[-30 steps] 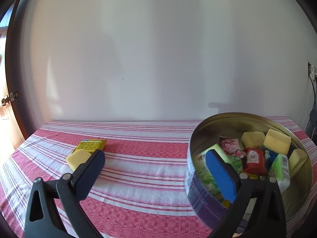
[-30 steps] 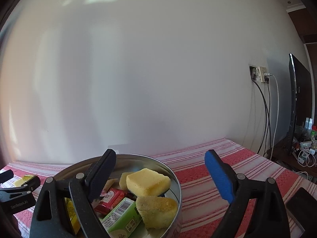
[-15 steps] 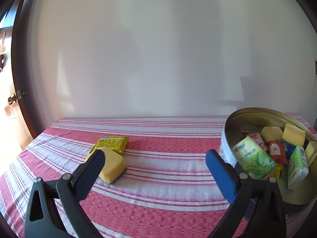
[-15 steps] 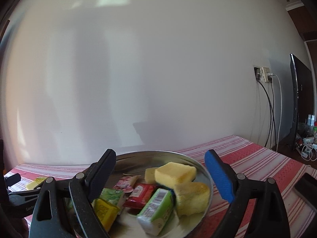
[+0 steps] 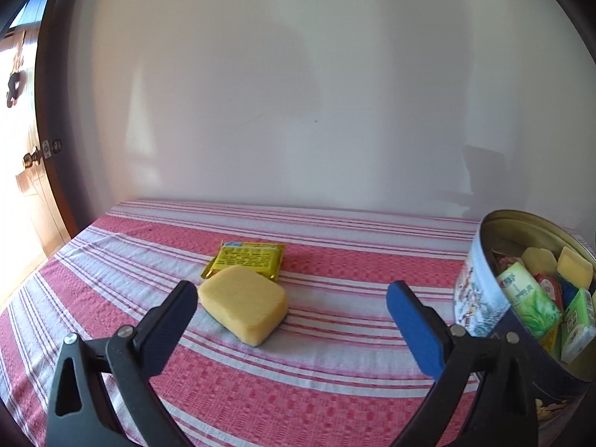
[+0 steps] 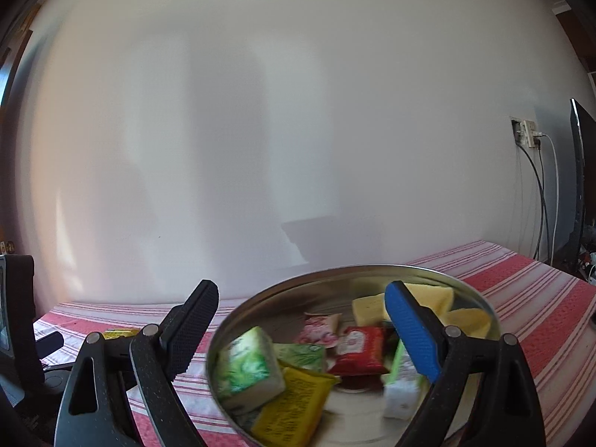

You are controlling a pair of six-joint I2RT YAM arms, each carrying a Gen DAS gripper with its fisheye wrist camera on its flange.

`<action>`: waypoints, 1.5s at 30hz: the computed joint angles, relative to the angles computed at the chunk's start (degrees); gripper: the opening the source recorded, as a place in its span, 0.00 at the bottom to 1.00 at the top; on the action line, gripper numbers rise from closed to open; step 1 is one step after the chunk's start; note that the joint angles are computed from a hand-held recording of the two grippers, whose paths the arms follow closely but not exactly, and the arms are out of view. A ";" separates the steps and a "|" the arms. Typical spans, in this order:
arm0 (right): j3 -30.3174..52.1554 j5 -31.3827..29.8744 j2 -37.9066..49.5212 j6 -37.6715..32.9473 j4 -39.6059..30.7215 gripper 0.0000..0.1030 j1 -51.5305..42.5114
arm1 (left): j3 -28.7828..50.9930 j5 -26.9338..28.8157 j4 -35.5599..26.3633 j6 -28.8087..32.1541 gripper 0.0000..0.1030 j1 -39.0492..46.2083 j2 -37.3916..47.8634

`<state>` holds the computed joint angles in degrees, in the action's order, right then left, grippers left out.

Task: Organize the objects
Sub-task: 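Move both tools back toward the last yellow sponge and yellow packet, then grasp the yellow sponge with the left tool while the right grasps the yellow packet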

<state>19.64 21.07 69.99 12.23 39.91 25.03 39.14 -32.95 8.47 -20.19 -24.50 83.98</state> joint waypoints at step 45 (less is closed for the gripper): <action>27.47 -0.86 26.52 4.62 -14.85 0.90 13.66 | 12.53 25.48 -14.26 8.05 0.66 31.18 11.29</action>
